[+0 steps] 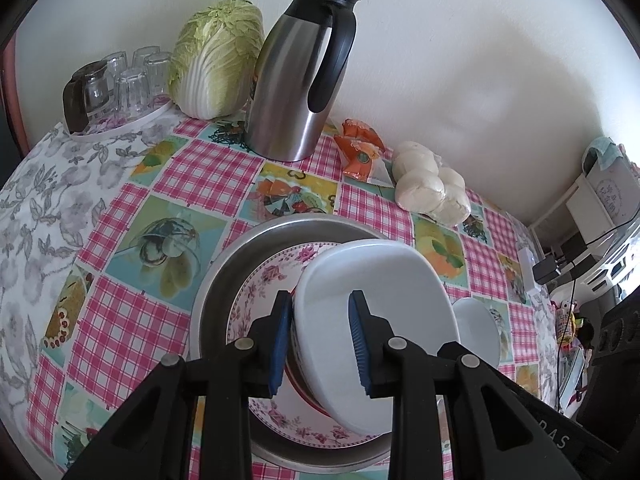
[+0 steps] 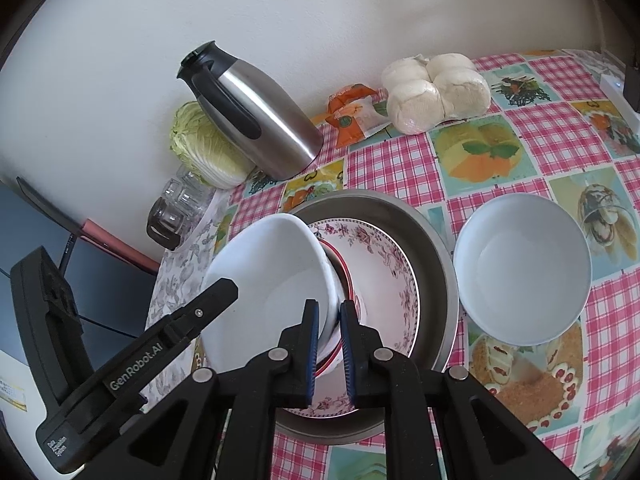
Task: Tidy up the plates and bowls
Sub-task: 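Lower the white square bowl into the red-rimmed bowl with both tools, then open both tools and lift them off the white square bowl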
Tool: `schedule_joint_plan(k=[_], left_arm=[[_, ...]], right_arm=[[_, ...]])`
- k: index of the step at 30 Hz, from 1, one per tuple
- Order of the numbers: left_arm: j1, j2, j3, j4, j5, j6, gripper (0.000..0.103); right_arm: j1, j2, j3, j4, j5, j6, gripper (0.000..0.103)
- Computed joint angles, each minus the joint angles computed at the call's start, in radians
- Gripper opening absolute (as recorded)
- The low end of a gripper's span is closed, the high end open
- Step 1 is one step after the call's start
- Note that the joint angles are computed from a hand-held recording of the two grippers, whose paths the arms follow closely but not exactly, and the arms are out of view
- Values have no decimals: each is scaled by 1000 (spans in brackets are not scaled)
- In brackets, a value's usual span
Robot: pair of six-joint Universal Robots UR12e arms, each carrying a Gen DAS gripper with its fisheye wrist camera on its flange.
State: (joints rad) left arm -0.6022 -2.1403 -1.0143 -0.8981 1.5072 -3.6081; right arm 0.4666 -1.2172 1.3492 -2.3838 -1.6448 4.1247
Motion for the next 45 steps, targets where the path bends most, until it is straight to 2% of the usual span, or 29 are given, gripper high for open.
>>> schedule_joint_plan(k=[13,21,22,24,29,30,32,33,34,35,36,38,39,45], left_arm=[[0,5,-4,10,2,0,31],[-2,9,-6,19,20,5,32],[-2,11,-8,24,25,4,34],[-3,15,-13,36,34,1,47],[-2,19,-18,45,51,-8,65],[-2,19,-18,44,56,-11,67],[-2,20,-17,40,69,-20,69],[-2,20,-17,37,77,-26,74],[-2,20,-18,35,83,-31,77],[-2,22,-19,35,95,-40,82],[-2,22,-20,34,108,-48,84],[-3,24,-22,30,141,-66,88],[-4,25,-23,27,165,-79,92],[-2,28,-27,10,205,-104,94]], right_arm=[[-1,-5,8,-18,5,9,14],[2,-17,11,-24,-29,8,14],[3,-20,12,-26,-34,6,14],[5,-22,11,-26,-50,3,13],[4,-25,9,12,-73,30,14],[3,-26,9,23,-76,38,17],[4,-27,7,43,-91,46,44],[6,-27,4,52,-102,49,53],[7,-27,4,54,-113,50,66],[8,-28,4,54,-123,50,74],[9,-28,3,56,-133,46,78],[10,-27,1,55,-144,36,97],[12,-26,1,54,-154,31,103],[16,-23,-5,67,-178,17,103]])
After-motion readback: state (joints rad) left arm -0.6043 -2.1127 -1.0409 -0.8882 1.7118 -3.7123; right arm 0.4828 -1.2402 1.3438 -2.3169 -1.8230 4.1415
